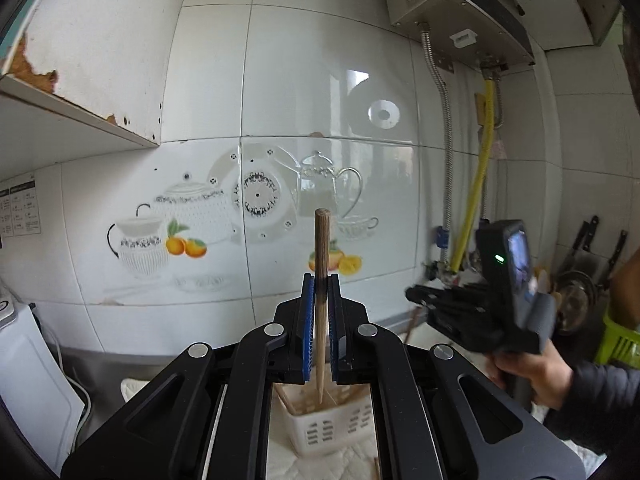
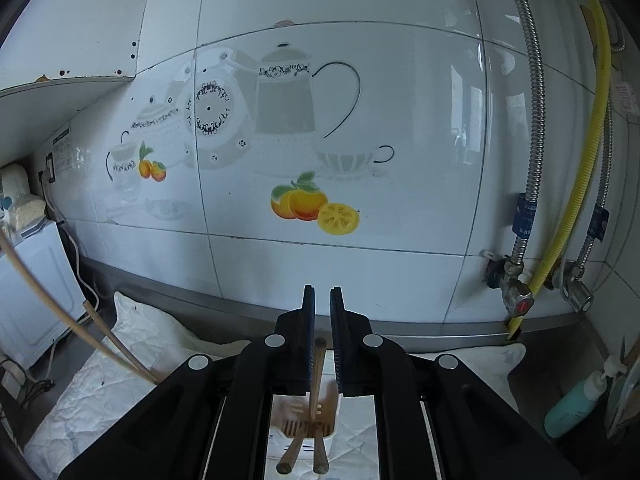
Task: Organize utensils
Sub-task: 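Open the right tool over the holder while the left tool releases its chopstick into it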
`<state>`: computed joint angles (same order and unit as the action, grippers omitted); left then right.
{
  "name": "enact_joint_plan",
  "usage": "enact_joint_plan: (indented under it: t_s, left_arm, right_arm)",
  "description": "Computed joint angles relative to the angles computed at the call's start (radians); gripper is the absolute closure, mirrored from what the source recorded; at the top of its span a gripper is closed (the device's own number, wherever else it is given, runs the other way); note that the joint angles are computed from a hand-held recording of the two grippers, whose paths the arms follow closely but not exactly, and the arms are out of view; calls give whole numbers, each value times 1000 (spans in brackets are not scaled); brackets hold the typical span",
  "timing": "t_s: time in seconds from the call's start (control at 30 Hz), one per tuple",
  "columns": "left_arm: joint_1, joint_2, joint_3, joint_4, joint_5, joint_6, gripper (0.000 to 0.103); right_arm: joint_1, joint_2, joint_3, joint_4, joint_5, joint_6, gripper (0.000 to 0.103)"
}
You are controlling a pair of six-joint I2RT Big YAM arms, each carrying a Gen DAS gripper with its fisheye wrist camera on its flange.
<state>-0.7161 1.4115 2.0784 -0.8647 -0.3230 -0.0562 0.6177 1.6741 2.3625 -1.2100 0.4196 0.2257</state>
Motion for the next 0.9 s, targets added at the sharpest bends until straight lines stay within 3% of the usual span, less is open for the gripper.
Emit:
enact_joint_plan:
  t_s: [0.13, 0.2, 0.3, 0.43, 0.57, 0.63, 0.67, 0.8, 0.9]
  left_arm:
    - [22, 53, 37, -3, -4, -4, 99]
    - [42, 73, 49, -33, 21, -44, 98]
    - [71, 87, 41, -59, 68, -94, 98]
    - [96, 84, 18, -75, 121, -141, 98]
    - [84, 54, -25, -47, 117, -134, 93]
    - [72, 35, -43, -45, 105, -134, 80]
    - [66, 22, -56, -39, 103, -135, 69]
    - [32, -38, -121, -22, 64, -119, 62]
    - [8, -98, -192, -9, 43, -135, 49]
  right_arm:
    - [14, -37, -53, 18, 27, -41, 90]
    - [17, -56, -77, 25, 25, -47, 78]
    - [32, -90, -121, 56, 52, -67, 72]
    - [51, -150, -191, 92, 52, -58, 70]
    - [87, -219, -275, 95, 58, 0, 63]
    - [113, -257, -329, 88, 66, 41, 61]
    - [126, -279, -362, 83, 63, 66, 57]
    - [208, -362, -503, 70, 120, 135, 51]
    - [270, -415, -606, 50, 145, 222, 44]
